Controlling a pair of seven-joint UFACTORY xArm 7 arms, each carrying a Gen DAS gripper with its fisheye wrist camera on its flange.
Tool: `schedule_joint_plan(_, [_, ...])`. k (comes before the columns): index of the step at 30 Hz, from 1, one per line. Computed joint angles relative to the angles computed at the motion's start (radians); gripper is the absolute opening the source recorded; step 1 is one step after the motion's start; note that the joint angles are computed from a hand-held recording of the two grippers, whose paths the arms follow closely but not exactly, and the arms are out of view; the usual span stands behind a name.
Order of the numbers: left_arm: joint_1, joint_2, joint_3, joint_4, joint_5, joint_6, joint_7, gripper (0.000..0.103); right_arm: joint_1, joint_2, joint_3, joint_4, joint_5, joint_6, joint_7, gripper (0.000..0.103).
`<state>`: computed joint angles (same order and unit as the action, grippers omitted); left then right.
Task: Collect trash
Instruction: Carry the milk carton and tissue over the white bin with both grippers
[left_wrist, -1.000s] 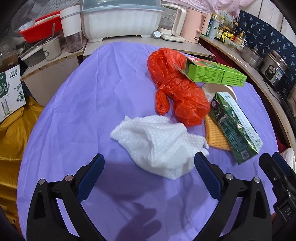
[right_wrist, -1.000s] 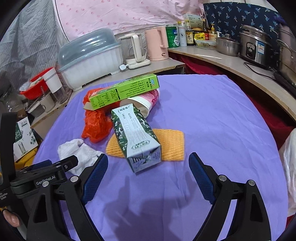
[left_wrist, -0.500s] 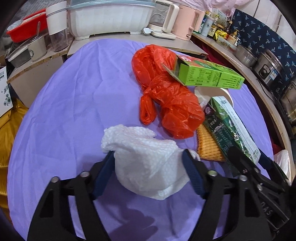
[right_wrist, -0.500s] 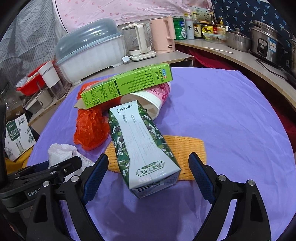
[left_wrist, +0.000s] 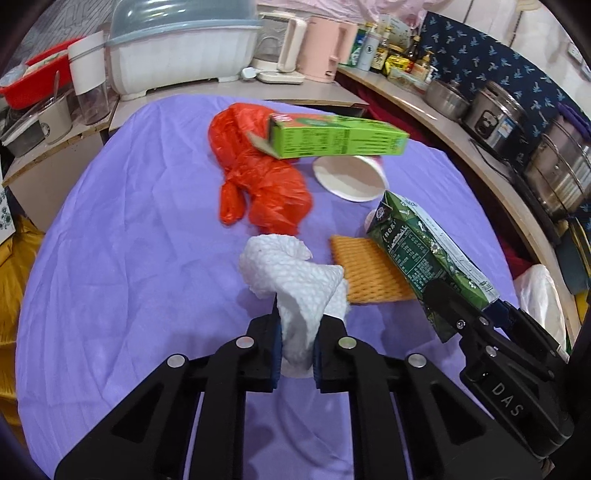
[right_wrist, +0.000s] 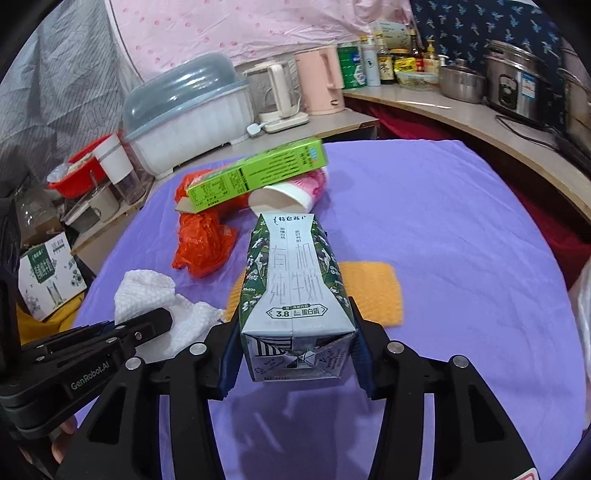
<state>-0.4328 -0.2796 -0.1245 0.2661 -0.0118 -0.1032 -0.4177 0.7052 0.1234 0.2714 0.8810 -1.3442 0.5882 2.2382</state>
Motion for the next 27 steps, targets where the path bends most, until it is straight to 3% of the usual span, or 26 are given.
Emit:
schedule_joint_plan(3, [-0.021,-0.059,-0.032,-0.018,-0.004,0.021,-0.021,0.011,0.01,-0.099,0.024,-0.084,0.032,0.04,0.038,0.048])
schedule_joint_plan(11, [-0.048,-0.203,-0.195,-0.028,0.016,0.101,-0.142,0.011,-0.008,-0.404,0.148,-0.327,0.193,0.119,0.095,0.048])
schedule_joint_plan(20, [-0.131,-0.292,-0.312,0.031,0.065,0.164,-0.288,0.011,0.104,-0.815,0.26,-0.563,0.567,0.28,-0.003,0.048])
schedule_joint_plan(27, [-0.075,-0.209,-0.47,0.157,0.163,0.179,-0.388,0.011,0.218,-1.076,0.352,-0.669,0.83,0.47,-0.079,0.047])
